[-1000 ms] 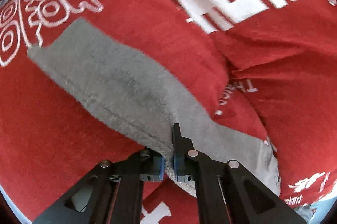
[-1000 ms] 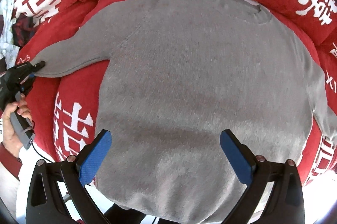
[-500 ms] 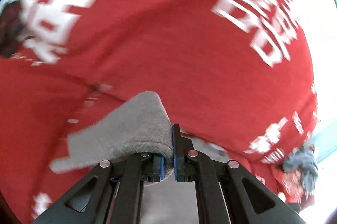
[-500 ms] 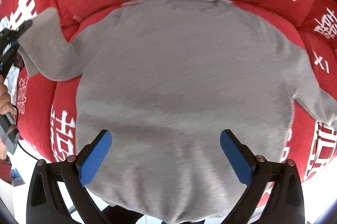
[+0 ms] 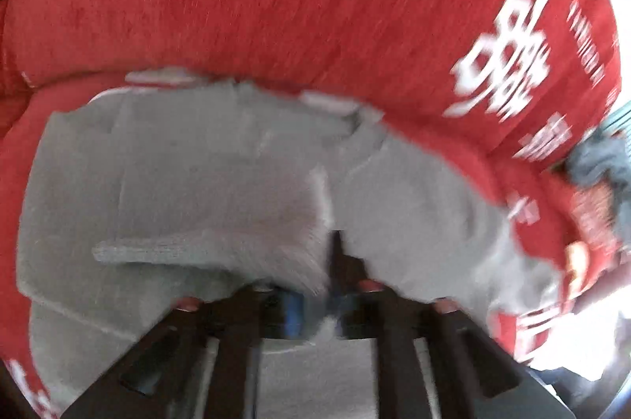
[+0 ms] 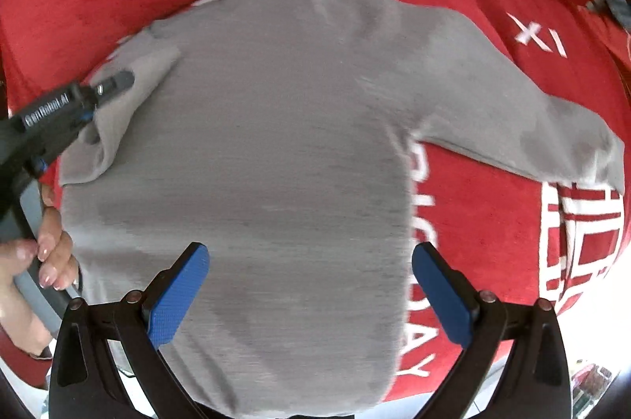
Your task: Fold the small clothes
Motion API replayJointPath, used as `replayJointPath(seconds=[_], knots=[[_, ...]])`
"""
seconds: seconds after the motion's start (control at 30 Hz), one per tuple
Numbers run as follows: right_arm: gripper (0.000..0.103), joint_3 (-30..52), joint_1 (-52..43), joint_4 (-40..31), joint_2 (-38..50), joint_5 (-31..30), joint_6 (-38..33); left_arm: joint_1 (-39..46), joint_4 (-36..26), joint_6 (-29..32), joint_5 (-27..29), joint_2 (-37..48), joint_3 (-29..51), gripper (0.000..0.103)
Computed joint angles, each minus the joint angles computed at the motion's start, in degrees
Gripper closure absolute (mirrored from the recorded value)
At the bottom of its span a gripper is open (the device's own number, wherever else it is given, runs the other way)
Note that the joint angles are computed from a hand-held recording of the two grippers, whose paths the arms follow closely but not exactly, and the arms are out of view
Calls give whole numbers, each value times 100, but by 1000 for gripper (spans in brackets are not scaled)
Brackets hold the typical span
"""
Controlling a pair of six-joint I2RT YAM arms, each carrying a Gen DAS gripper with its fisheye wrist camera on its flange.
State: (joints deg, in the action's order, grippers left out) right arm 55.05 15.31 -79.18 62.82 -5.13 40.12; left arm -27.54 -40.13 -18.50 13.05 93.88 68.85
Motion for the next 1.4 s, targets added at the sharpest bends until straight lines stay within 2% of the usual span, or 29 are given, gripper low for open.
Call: replayJointPath(seconds=[0.03,0.07,0.1,0.23,0.3,0.4,0.57,0.7,0.73,0.8,0.83,0.87,0.9,1.0,1.07,1.13,1.2,1.23,1.27,1.33,1.4], knots=[[0,-72,-132,-18,-34,15,-102,-55,-122,44,-276,-48,-30,47],[0,-93,-192,-22,-41,23,-148,-91,-172,80,-533,-172,-101,41],[0,-96,-243,-22,-39,33,-191,-72,-214,162,-649,-333,-167,41],[0,244,-16,105,257,281,-225,442,-763,785,-497,-880,-211,41],[0,488,257,237,491,501,-304,996,-1107,1305,-434,-1130,-155,41],[0,1079,836,611,1105,894,-626,1731,-1404,1787,-588,-1072,78,41],[0,2319,1826,1256,2668,1577,-1570,2893,-1809,2333,-377,-28,867,41],[1,2941,2422,1518,3784,2212,-2403,3143,-1926,2403,-247,1004,1498,41],[4,3041,2542,1562,4060,2401,-2613,3130,-1917,2383,-266,1207,1620,41],[16,3140,2673,1537,4403,2716,-2795,3090,-1826,2290,-446,1609,1868,41],[40,3196,2679,1528,4620,2914,-2934,3096,-1809,2268,-445,1735,1954,41],[81,3216,2622,1535,4699,2882,-3025,3109,-1842,2219,-391,1861,2061,41],[98,3203,2503,1559,4687,2682,-3046,3137,-1889,2152,-303,1986,2186,41],[97,2750,1740,2007,3958,1816,-2355,3047,-1857,2037,-253,2133,2318,41],[97,2001,942,2522,3072,1025,-1636,3004,-1930,2098,-306,2212,2407,41],[96,1208,144,2732,2251,536,-815,2991,-1950,2115,-334,2241,2445,41],[81,523,-576,2915,1718,-143,-287,2988,-1982,2103,-356,2285,2502,41],[63,61,-1066,3009,1437,-613,1,2981,-1993,2094,-381,2296,2516,41],[53,-186,-1296,3045,1268,-821,128,2969,-2013,2085,-413,2314,2544,41],[52,-682,-1707,3144,873,-1243,317,2935,-2089,2071,-473,2357,2628,41],[52,-868,-1894,3225,720,-1386,418,2927,-2133,2034,-482,2387,2692,41]])
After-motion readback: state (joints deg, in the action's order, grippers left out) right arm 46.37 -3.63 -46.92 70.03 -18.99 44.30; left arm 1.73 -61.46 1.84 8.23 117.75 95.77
